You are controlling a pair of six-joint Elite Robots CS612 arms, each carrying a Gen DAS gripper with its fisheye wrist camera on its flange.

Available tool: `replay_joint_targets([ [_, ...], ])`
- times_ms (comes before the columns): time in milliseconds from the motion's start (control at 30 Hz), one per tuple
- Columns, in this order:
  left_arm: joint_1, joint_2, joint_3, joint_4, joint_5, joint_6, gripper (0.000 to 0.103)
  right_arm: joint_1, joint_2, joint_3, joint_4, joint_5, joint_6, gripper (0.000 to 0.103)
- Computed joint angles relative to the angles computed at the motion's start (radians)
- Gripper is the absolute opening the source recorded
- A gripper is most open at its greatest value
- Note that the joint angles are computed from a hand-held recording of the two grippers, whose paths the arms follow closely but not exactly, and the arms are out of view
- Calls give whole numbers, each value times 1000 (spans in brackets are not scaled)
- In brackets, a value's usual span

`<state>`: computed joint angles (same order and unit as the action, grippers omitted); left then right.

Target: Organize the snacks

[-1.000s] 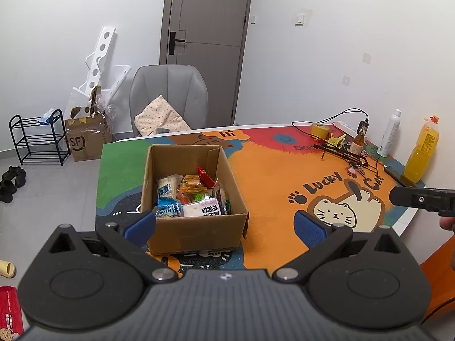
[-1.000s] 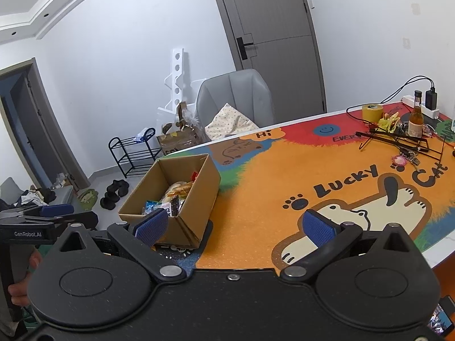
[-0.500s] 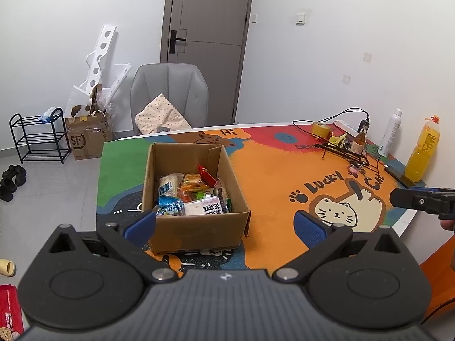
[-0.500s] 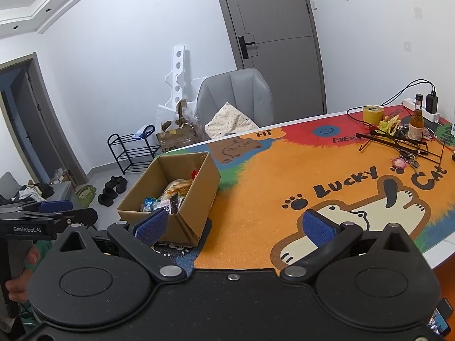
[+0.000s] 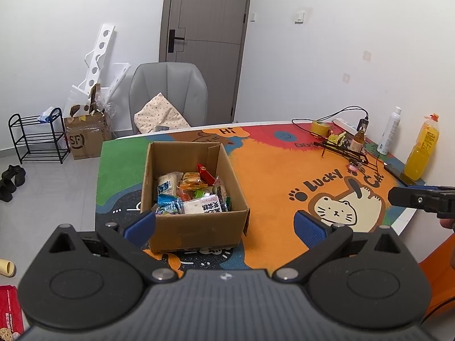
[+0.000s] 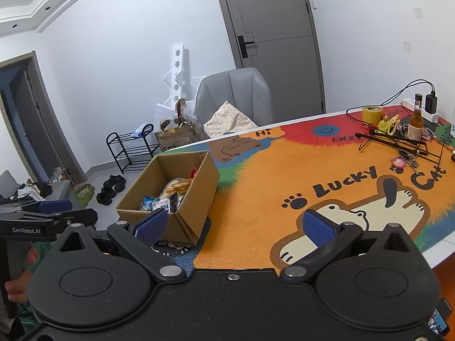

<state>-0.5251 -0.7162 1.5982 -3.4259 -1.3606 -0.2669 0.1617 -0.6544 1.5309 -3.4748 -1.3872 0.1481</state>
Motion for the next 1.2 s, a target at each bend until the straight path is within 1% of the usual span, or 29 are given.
replay_joint_targets([
  [367, 0, 0, 0, 2, -5, 6, 103, 1, -2, -2, 11, -4, -2, 103],
  [600, 0, 3, -2, 0, -8, 2, 103, 3, 2, -7, 22, -20, -3, 103],
  [1200, -2, 2, 1, -12, -12, 35, 103, 4, 4, -7, 23, -32, -6, 103],
])
